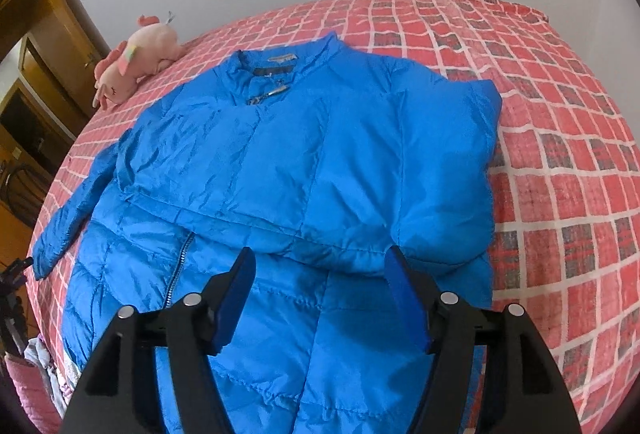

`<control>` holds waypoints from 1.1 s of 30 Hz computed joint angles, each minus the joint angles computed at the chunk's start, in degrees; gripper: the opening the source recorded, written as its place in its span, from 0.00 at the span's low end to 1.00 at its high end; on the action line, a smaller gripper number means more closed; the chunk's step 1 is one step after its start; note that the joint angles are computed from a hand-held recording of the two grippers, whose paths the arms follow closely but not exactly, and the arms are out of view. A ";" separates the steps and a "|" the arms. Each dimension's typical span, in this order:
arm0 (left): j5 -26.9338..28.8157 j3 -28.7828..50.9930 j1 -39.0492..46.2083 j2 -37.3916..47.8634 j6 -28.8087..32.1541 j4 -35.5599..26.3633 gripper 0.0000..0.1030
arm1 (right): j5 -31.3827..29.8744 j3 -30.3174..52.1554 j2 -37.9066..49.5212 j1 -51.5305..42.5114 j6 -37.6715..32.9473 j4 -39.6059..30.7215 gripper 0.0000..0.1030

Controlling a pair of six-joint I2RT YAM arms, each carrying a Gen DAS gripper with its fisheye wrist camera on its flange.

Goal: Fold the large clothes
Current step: 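Grasp the other sleeve cuff with the left tool and fold it across the body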

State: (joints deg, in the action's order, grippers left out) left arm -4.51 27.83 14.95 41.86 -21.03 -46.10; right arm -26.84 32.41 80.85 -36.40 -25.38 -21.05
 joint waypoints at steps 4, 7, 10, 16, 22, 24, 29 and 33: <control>1.81 -1.59 0.17 7.64 -1.69 7.10 0.87 | 0.18 0.42 1.52 -0.19 0.17 0.68 0.65; 1.63 -2.73 -0.31 9.80 -2.57 10.42 0.84 | 0.16 0.85 2.54 -0.39 0.19 0.88 0.65; 2.15 -3.83 -0.16 9.42 -3.48 12.24 0.67 | 0.23 1.29 3.81 -0.55 0.28 1.08 0.65; 2.33 -3.84 -3.12 3.40 -6.85 9.09 0.33 | -0.47 1.74 4.32 -1.18 -0.13 0.49 0.65; -5.42 -0.09 -14.97 -5.17 -15.00 2.51 0.28 | -1.14 2.59 4.97 -2.21 -0.43 -0.34 0.65; -10.65 2.76 -23.07 -6.26 -19.26 -0.19 0.28 | -1.07 2.51 4.79 -2.17 -0.37 -0.31 0.65; -26.26 13.11 -50.90 0.88 -32.06 -3.42 0.28 | -1.08 2.34 4.51 -2.12 -0.33 -0.37 0.65; -31.78 21.72 -63.18 13.44 -33.07 0.62 0.28 | -0.95 1.99 3.88 -2.18 -0.22 -0.04 0.65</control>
